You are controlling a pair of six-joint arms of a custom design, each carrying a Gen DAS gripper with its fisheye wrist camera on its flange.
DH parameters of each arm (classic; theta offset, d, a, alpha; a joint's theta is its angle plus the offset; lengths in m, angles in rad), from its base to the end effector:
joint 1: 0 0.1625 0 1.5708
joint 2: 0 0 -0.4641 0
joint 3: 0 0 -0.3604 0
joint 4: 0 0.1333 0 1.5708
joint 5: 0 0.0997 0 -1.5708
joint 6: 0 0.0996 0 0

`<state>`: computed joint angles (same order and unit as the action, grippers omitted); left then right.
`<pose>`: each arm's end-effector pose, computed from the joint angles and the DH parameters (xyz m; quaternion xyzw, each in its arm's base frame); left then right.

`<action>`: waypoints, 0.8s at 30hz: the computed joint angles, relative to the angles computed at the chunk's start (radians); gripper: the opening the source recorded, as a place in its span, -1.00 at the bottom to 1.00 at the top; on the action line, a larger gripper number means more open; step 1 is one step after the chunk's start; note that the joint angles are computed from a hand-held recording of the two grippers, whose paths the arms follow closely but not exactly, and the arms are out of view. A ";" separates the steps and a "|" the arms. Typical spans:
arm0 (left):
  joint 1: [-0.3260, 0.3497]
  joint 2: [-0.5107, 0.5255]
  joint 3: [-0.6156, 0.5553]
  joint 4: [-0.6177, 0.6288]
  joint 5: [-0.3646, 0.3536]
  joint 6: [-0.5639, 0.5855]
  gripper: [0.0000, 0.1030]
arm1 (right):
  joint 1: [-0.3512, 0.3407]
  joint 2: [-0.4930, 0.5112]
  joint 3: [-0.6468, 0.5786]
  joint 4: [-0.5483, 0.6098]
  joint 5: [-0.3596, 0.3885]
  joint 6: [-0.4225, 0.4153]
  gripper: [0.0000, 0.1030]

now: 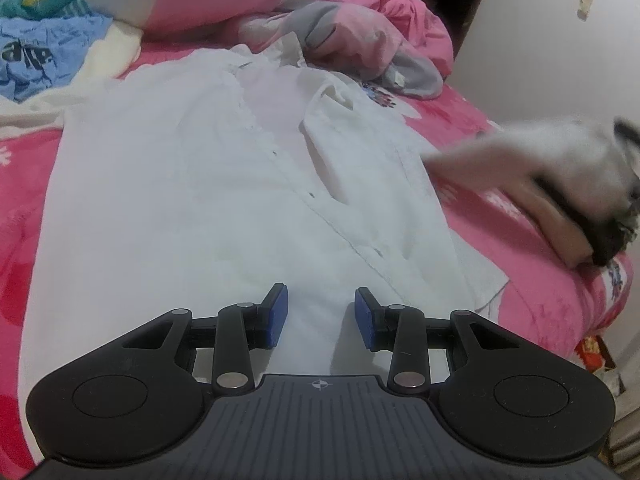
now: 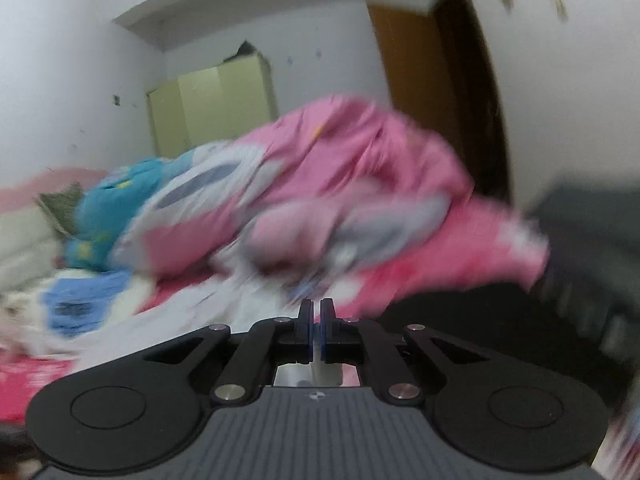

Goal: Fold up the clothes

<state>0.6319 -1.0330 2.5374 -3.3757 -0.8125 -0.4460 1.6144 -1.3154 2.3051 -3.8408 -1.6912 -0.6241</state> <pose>-0.1860 -0.3863 0.1619 0.1704 0.9043 -0.3407 0.1929 0.1403 -0.4327 0.3775 0.2284 -0.7681 0.5575 0.2169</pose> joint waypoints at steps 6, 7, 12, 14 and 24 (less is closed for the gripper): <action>0.012 0.000 -0.008 0.000 -0.015 -0.010 -0.29 | 0.020 0.158 -0.401 -0.004 -0.126 -0.194 -0.97; 0.014 -0.001 -0.011 0.003 -0.016 -0.010 -0.29 | 0.017 0.196 -0.464 -0.012 -0.175 -0.210 -0.97; 0.027 -0.003 -0.011 -0.009 -0.032 0.020 -0.29 | -0.019 0.312 -0.672 0.070 -0.462 -0.166 -0.90; 0.035 -0.004 -0.009 -0.028 -0.043 0.028 -0.29 | -0.024 0.283 -0.611 0.022 -0.450 -0.115 -0.89; 0.039 -0.010 0.046 -0.212 -0.082 0.050 -0.29 | -0.005 -0.089 0.007 0.427 0.041 0.302 -0.79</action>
<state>0.6705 -1.0432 2.5836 -3.5879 -0.8941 -0.3957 1.6097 -1.4039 2.3125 -3.4137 -1.6501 -0.3217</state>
